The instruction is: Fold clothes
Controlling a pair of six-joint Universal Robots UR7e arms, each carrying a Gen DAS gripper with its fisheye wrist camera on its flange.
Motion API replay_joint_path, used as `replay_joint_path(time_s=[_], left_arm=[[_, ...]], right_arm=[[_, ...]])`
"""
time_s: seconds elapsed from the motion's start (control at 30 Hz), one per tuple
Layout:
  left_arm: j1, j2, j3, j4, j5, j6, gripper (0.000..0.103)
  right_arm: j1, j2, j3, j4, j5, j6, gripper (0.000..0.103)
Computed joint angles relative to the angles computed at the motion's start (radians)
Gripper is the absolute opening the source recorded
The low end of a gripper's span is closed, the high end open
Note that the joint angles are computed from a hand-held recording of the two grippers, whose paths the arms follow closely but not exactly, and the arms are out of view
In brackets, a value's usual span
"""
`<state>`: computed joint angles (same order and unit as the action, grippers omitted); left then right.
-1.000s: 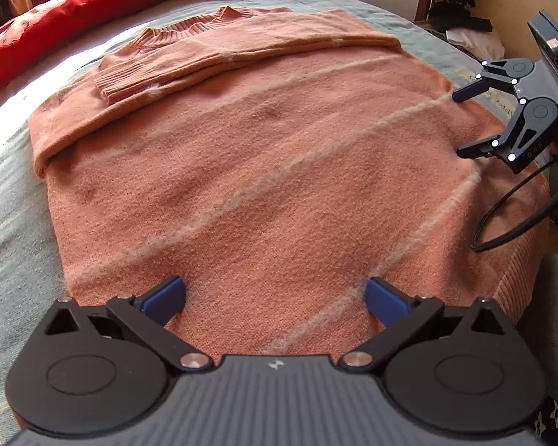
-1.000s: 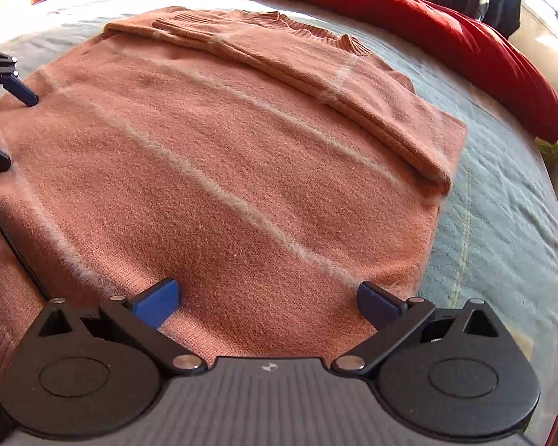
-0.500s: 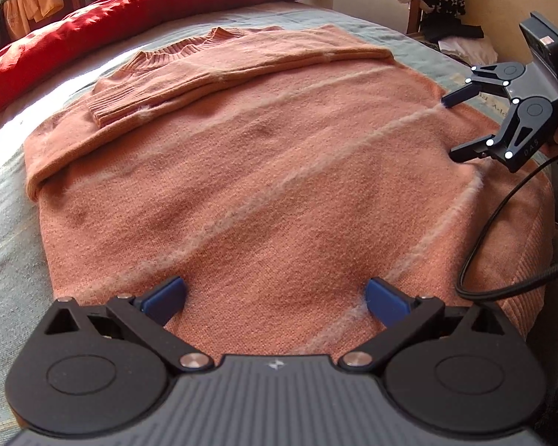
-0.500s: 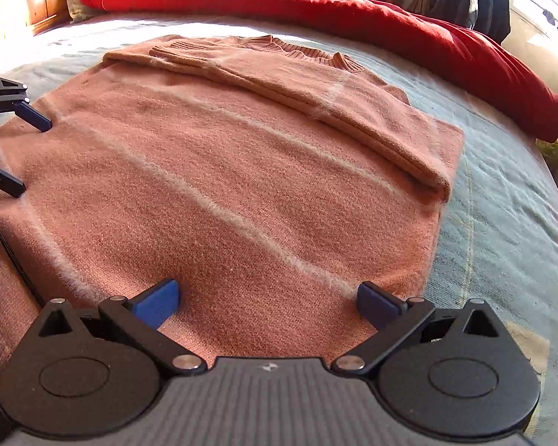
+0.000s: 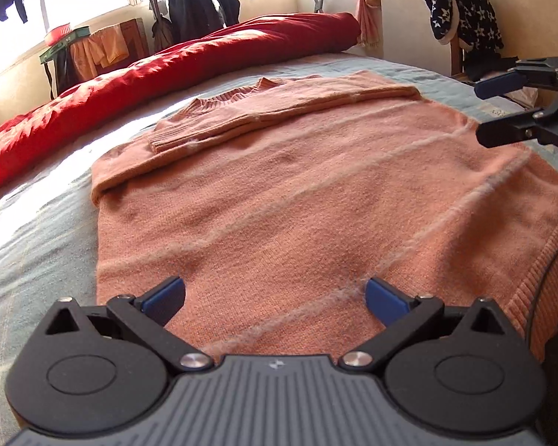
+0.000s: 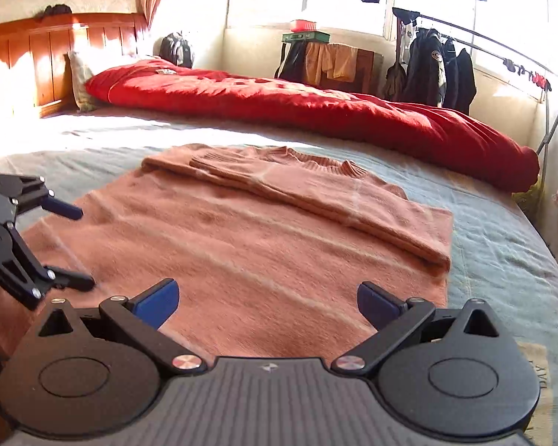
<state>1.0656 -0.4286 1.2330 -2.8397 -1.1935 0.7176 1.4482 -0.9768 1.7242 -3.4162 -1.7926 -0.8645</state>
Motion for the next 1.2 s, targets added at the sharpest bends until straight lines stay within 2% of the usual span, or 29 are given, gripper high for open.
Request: replay_joint_path(time_s=[0.07,0.13,0.17,0.27,0.43,0.6,0.73,0.8,0.93,1.03,1.2], left_arm=[[-0.005,-0.006,0.016,-0.009,0.028,-0.065,0.103],[-0.006,-0.026,0.047,-0.018,0.039,-0.109,0.102],[-0.010,-0.039,0.072,-0.031,0.058,-0.129,0.102],[-0.016,-0.084,0.153,-0.067,0.073,-0.142,0.103],[-0.033,-0.123,0.205,-0.093,0.045,-0.101,0.102],[-0.049,-0.086,0.180,-0.129,-0.026,-0.062,0.102],[-0.061,-0.080,0.236,-0.145,0.030,-0.089,0.103],[-0.059,-0.104,0.279,-0.147,0.026,-0.114,0.103],[-0.055,-0.183,0.347,-0.099,0.016,-0.125,0.102],[-0.069,-0.209,0.403,-0.191,0.031,-0.045,0.102],[-0.090,-0.205,0.457,-0.325,0.015,0.114,0.102]], right_arm=[[0.024,0.066,-0.052,-0.004,-0.083,0.005,0.103],[0.041,0.122,-0.085,-0.017,-0.207,-0.015,0.103],[0.040,0.128,-0.069,-0.044,-0.232,-0.005,0.103],[0.013,0.063,0.066,-0.115,-0.199,0.111,0.103],[0.001,-0.023,0.198,-0.132,-0.196,0.177,0.103],[0.017,-0.033,0.224,-0.138,-0.164,0.108,0.103],[0.021,-0.032,0.227,-0.086,-0.170,0.100,0.103],[0.011,-0.041,0.246,-0.073,-0.174,0.094,0.103],[0.001,-0.066,0.302,-0.125,-0.149,0.011,0.103],[0.006,-0.063,0.329,-0.173,-0.119,-0.103,0.103],[0.032,0.015,0.334,-0.335,-0.174,-0.329,0.103]])
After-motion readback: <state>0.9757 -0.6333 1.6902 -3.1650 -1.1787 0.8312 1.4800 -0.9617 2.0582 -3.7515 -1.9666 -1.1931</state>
